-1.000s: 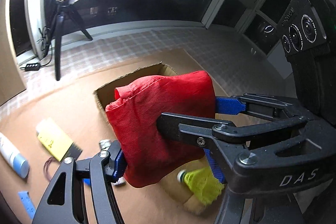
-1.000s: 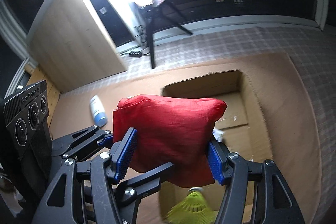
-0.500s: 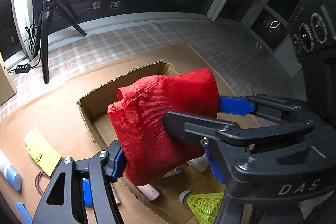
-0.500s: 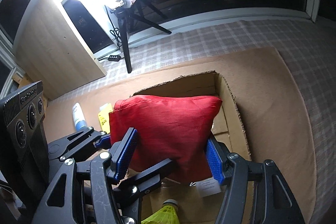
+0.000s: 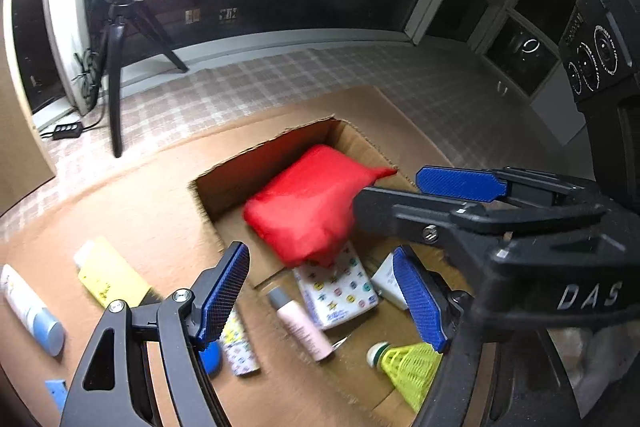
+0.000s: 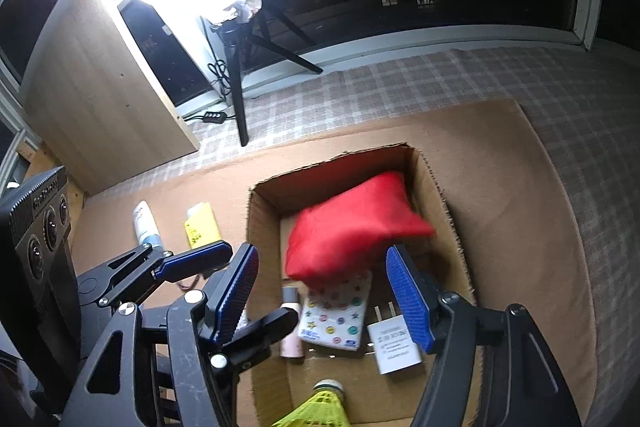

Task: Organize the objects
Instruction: 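Open both grippers to drop the red pouch into the box, then move the right gripper down to the yellow card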

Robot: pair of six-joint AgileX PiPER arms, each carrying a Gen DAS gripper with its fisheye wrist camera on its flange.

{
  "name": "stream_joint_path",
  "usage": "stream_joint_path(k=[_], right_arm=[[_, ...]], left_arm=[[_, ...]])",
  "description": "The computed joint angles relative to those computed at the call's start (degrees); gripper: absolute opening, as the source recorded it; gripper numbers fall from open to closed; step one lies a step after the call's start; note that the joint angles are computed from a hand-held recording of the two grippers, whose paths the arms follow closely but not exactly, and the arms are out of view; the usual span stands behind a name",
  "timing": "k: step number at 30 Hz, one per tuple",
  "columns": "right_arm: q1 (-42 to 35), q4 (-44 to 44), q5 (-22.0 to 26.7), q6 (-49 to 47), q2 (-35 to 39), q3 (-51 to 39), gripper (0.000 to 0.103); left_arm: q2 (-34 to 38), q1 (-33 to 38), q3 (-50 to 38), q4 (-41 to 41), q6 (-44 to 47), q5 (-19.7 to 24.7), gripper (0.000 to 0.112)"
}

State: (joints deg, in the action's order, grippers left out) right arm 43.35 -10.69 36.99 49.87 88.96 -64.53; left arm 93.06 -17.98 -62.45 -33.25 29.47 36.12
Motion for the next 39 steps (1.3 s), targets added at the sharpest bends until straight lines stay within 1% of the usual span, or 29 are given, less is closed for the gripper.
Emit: stream_joint_path(k=[7,12,14,19,21,23,28,32,34,36,38,39], right_arm=[[3.4,-0.6,-0.8,3.5,-0.2,-0.4,0.063],[6.7,-1.3,-1.1,5.5,1.2,-1.8,0.063],[7.8,-0.9,-1.3,5.7,2.1,-2.6,0.063],[10.8,-1.4,0.1,5.7,6.0,-7.5,0.063],[11.5,-0.5,0.6,4.5,8.2,-10.4,0.063],[12.1,0.3,1.7,2.9,10.9,-14.2,0.063],[12.3,4.4,6.4,-3.8,20.6,-26.7,0.063],[11.6,6.5,10.4,-6.7,28.7,-36.8,0.063],[11.4,5.9,14.0,-7.7,33.0,-42.9,0.063],[10.9,6.7,17.5,-9.6,37.3,-49.0,0.063],[10.6,7.3,21.8,-11.6,41.9,-55.9,0.063],[10.6,7.3,24.9,-12.6,44.9,-60.6,0.063]], left_arm=[[-7.1,7.1,5.6,-0.8,4.1,2.6,0.077],[-12.6,14.8,10.7,-0.6,7.3,5.3,0.077],[-14.9,20.0,13.4,-1.9,11.6,7.4,0.077],[-19.2,33.1,17.8,-3.2,20.2,13.0,0.077],[-20.6,39.5,19.2,-4.0,24.3,16.0,0.077],[-21.4,44.2,19.9,-4.0,27.1,18.4,0.077],[-22.1,56.9,21.8,-5.0,35.0,25.1,0.077],[-22.9,64.2,23.4,-4.5,39.9,27.9,0.077],[-22.7,68.3,24.0,-4.0,42.3,29.7,0.077],[-22.5,70.4,24.3,-3.5,43.4,30.7,0.077],[-22.2,72.9,24.9,-2.6,44.7,30.9,0.077],[-22.0,73.9,25.1,-2.2,45.2,30.9,0.077]])
